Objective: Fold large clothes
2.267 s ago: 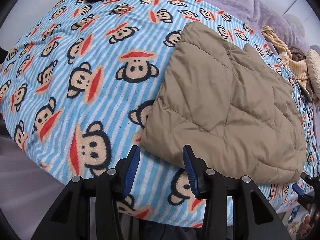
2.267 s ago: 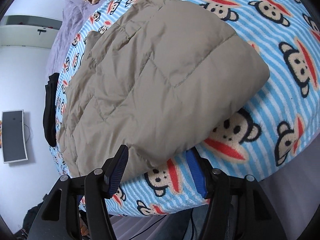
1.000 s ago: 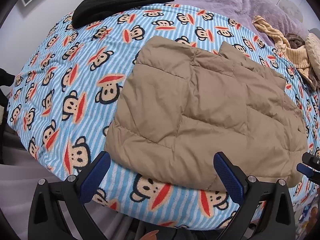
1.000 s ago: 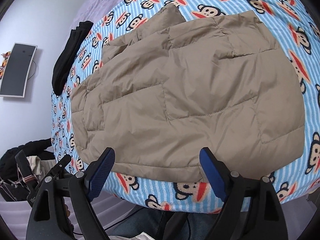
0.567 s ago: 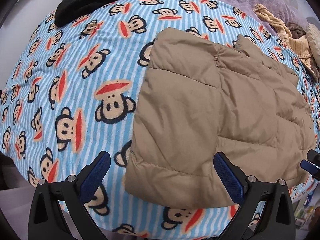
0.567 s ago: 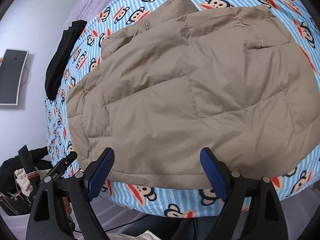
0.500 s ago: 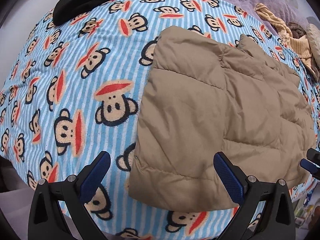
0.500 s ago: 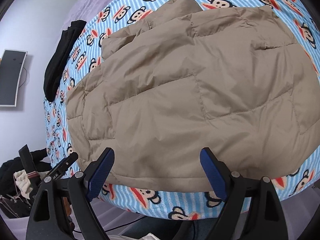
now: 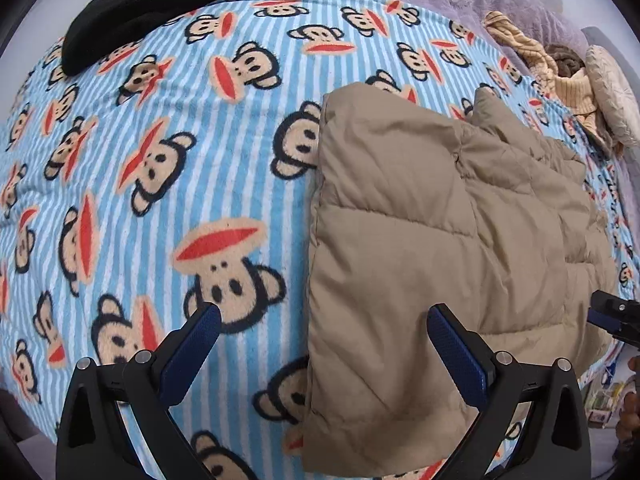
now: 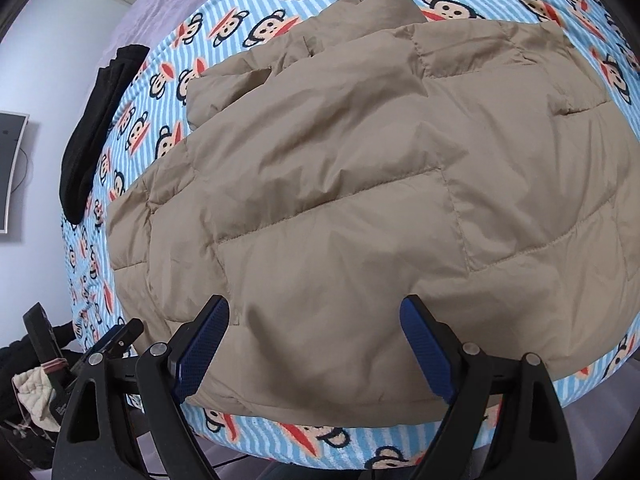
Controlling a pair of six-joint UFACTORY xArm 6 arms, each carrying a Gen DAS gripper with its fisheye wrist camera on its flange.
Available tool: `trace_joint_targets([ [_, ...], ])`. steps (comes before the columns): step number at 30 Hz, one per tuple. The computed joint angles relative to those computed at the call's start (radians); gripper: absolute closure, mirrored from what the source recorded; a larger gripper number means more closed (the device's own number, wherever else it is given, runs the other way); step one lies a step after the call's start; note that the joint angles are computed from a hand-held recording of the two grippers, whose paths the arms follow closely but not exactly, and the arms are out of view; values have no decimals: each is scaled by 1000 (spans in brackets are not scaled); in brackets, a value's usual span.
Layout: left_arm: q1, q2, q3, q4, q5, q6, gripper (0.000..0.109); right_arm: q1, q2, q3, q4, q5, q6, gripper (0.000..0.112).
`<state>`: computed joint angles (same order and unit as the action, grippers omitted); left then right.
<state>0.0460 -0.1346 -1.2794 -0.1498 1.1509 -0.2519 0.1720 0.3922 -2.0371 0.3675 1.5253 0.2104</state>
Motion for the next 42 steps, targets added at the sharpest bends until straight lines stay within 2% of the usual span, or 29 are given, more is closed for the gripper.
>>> trace_joint_targets([
  [2,45,16,5,-103,-30,111,6,2,2,-3,-5,-3,-4,27],
  [3,70,31,3,-176,-24,183,6,4,6,-8,-7,-2,-8,33],
  [5,117,77,-17,-323,29,301,6,5,13,-16,-12,6,-18,37],
  [7,142,117,-26,-416,80,364,6,4,15,-13,-10,6,-24,38],
  [16,121,233,-62,-637,119,481,6,7,15,16,-10,-13,-27,38],
  [19,84,279,-113,-629,160,507,6,7,22,13,-12,-15,-25,38],
  [20,72,288,-129,-625,172,518,8,8,27,7,-14,-13,-24,38],
  [21,60,292,-141,-620,178,523,17,9,32,0,-15,-10,-23,38],
  [22,52,296,-153,-609,187,524,41,11,41,-17,-16,0,-26,38],
  [23,51,310,-172,-621,209,519,60,11,50,-34,-15,13,-29,38],
  [26,67,298,-176,-661,222,480,76,6,75,-94,1,49,-49,38],
  [28,71,274,-179,-662,225,452,79,2,66,-102,-6,36,-69,41],
  [29,71,263,-182,-664,225,440,79,0,50,-85,-17,7,-82,49],
  [30,69,249,-185,-666,224,425,79,-2,36,-68,-28,-22,-97,76],
  [31,65,235,-190,-665,222,407,79,-3,32,-65,-43,-39,-109,90],
  [37,-19,180,-269,-596,188,244,79,-26,86,-62,-22,-131,-202,96],
  [42,-145,254,-463,-486,202,92,79,-38,215,-169,36,-137,-222,98],
])
